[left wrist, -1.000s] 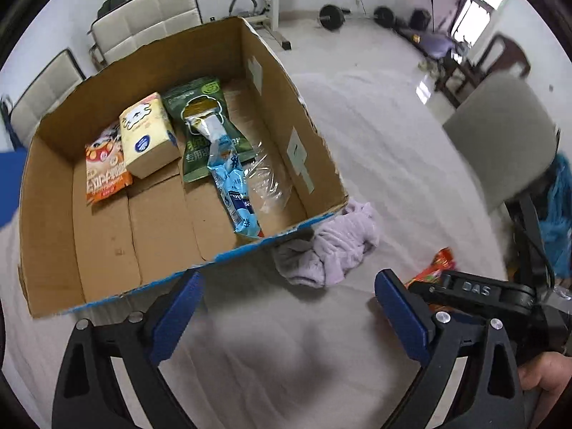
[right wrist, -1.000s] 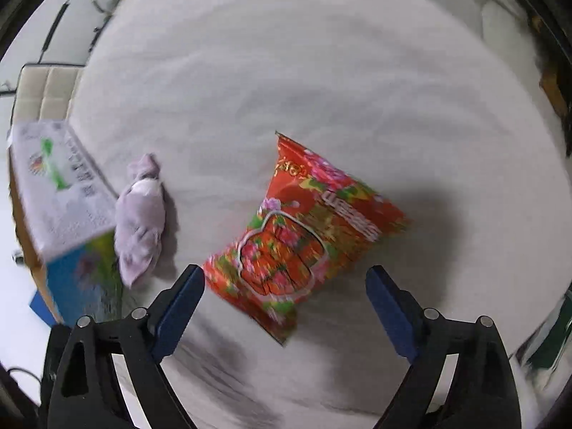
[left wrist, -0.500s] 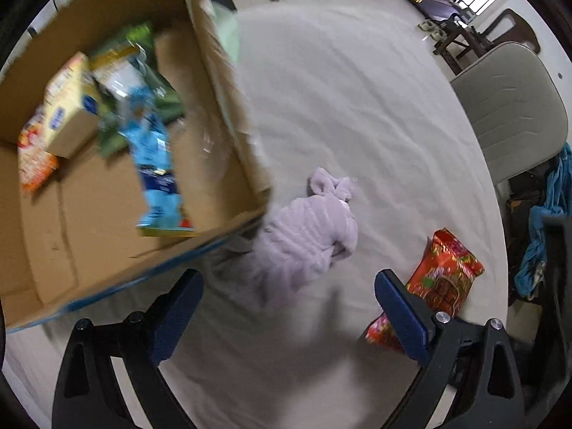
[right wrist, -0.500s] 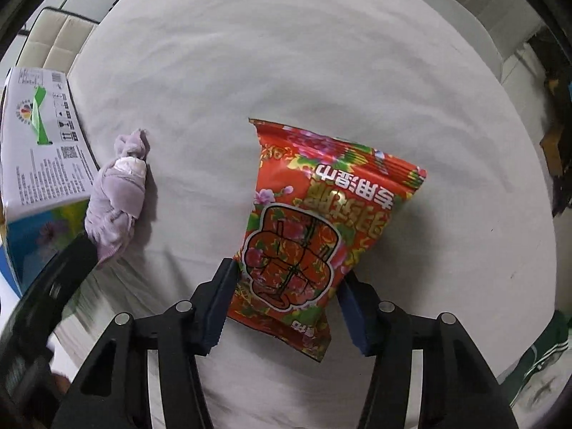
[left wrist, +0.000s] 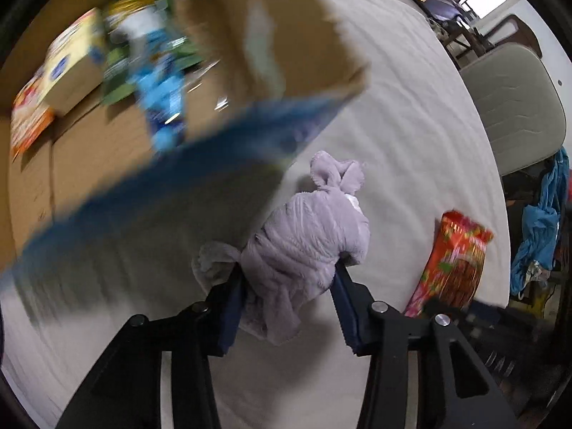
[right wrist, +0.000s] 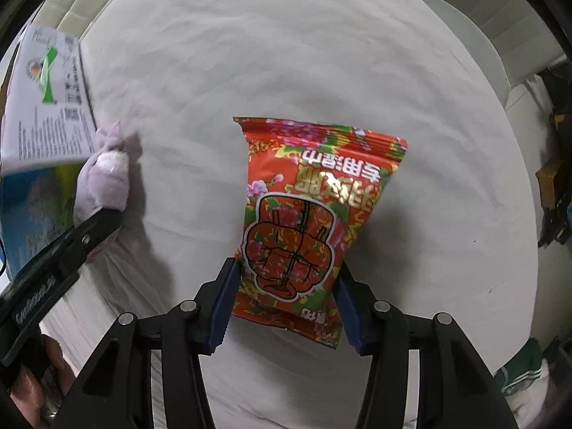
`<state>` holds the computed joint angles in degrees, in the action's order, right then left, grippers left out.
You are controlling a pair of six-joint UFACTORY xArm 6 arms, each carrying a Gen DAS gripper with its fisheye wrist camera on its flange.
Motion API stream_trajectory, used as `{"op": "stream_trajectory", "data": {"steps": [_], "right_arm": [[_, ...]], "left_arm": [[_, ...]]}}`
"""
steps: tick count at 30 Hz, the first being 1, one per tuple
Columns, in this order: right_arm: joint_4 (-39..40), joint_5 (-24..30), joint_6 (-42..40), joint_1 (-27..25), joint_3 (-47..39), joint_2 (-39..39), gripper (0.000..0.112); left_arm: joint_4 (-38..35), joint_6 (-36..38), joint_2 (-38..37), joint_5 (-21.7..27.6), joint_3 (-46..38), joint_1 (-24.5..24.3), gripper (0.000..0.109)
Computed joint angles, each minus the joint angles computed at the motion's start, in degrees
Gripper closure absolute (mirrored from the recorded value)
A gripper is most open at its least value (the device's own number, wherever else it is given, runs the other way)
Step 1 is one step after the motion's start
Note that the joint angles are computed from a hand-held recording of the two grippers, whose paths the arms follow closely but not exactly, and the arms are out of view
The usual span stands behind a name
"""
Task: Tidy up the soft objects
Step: 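Grasp the red candy bag with the right tool while the left grasps the lilac cloth, then carry the red bag and lilac cloth into the box and release both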
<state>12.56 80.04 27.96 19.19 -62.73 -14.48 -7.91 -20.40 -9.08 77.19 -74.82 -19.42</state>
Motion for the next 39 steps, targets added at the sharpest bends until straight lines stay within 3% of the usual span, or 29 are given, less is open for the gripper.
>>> {"op": "stream_trajectory", "data": {"steps": [4, 13, 15, 19, 27, 28, 29, 31, 34, 36, 39], "right_arm": [[-0.7, 2.6, -3.8, 0.2, 1.2, -2.1, 0.061], [-6.1, 6.5, -8.4, 8.4, 1.2, -2.2, 0.061], [-6.1, 6.9, -8.1, 10.1, 0.4, -1.8, 0.073], [-5.5, 5.7, -7.6, 12.1, 0.1, -1.6, 0.075], [-4.6, 6.9, -4.5, 18.8, -2.8, -2.4, 0.076], [-4.9, 7.1, -4.3, 19.3, -3.4, -1.8, 0.076], [-4.7, 7.4, -4.5, 19.1, -3.4, -1.9, 0.076], [-4.3, 7.4, -4.2, 19.3, -3.4, -1.7, 0.076], [-4.6, 6.9, -6.4, 17.4, -5.0, 0.7, 0.076], [-4.2, 6.5, -5.6, 18.4, -7.8, 4.4, 0.076], [-4.1, 6.4, -6.4, 17.5, -7.4, 4.9, 0.076]], "left_arm": [[-2.5, -1.7, -8.6, 1.8, 7.1, 2.4, 0.066], [-0.6, -1.0, -24.6, 8.5, 18.8, 7.5, 0.066], [-0.6, -0.7, -27.1, 9.2, 20.0, 9.5, 0.066], [-0.2, -0.7, -30.5, 9.6, 20.7, 11.1, 0.07], [-0.3, 2.0, -26.0, 8.7, 14.3, 10.4, 0.07], [-0.8, 4.0, -25.4, 9.9, 13.0, 11.1, 0.064], [-1.3, 5.7, -24.3, 11.0, 11.9, 11.3, 0.054], [-3.5, 8.8, -20.9, 11.6, 9.7, 12.8, 0.049], [-8.9, 13.1, -15.2, 14.6, 8.8, 15.0, 0.047], [-11.2, 13.5, -11.5, 16.6, 8.1, 13.5, 0.047], [-8.4, 14.3, -10.0, 16.8, 8.4, 11.1, 0.047]]}}
